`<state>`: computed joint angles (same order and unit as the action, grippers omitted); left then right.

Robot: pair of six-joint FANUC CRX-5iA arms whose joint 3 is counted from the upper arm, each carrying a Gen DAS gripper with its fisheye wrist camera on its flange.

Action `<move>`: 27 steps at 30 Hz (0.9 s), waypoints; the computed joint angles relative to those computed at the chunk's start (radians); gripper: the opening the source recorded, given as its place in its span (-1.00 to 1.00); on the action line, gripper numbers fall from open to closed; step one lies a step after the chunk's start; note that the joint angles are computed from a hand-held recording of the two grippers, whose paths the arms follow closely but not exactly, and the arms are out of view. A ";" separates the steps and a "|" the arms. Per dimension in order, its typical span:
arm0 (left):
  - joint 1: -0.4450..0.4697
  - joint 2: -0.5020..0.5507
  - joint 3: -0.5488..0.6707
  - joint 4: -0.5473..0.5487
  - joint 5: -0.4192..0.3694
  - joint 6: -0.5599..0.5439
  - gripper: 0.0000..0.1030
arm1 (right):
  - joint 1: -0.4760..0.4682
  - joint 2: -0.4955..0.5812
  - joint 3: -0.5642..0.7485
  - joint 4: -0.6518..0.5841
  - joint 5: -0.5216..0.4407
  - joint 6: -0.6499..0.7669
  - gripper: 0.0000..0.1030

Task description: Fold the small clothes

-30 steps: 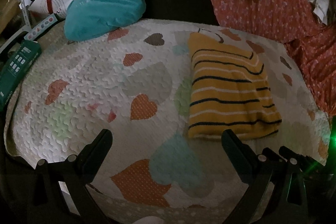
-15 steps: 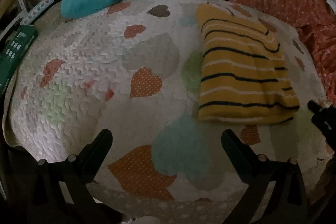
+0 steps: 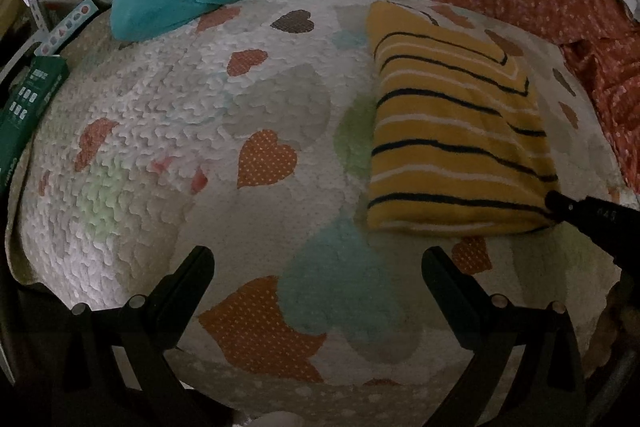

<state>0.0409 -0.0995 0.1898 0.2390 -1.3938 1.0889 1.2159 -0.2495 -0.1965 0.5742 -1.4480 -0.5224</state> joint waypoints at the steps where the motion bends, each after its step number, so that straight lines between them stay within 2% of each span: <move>1: 0.003 0.002 0.001 0.009 -0.006 -0.002 1.00 | 0.002 -0.007 -0.003 -0.013 -0.003 -0.007 -0.90; 6: 0.018 -0.005 -0.013 0.049 0.000 -0.018 1.00 | 0.019 0.022 0.032 -0.005 -0.032 0.081 -0.83; 10: 0.016 -0.026 -0.032 0.059 0.025 -0.039 1.00 | 0.076 0.029 0.043 0.039 -0.083 0.058 -0.73; 12: 0.017 -0.033 -0.042 0.075 0.032 -0.050 1.00 | 0.108 0.031 0.047 0.050 -0.110 0.029 -0.45; 15: 0.019 -0.050 -0.063 0.095 0.051 -0.065 1.00 | 0.139 0.047 0.057 0.065 -0.147 0.014 -0.22; 22: 0.021 -0.057 -0.076 0.110 0.041 -0.079 1.00 | 0.177 0.153 0.156 0.062 -0.284 0.149 -0.04; 27: 0.015 -0.060 -0.075 0.086 0.030 -0.075 1.00 | 0.192 0.171 0.171 0.067 -0.277 0.158 0.02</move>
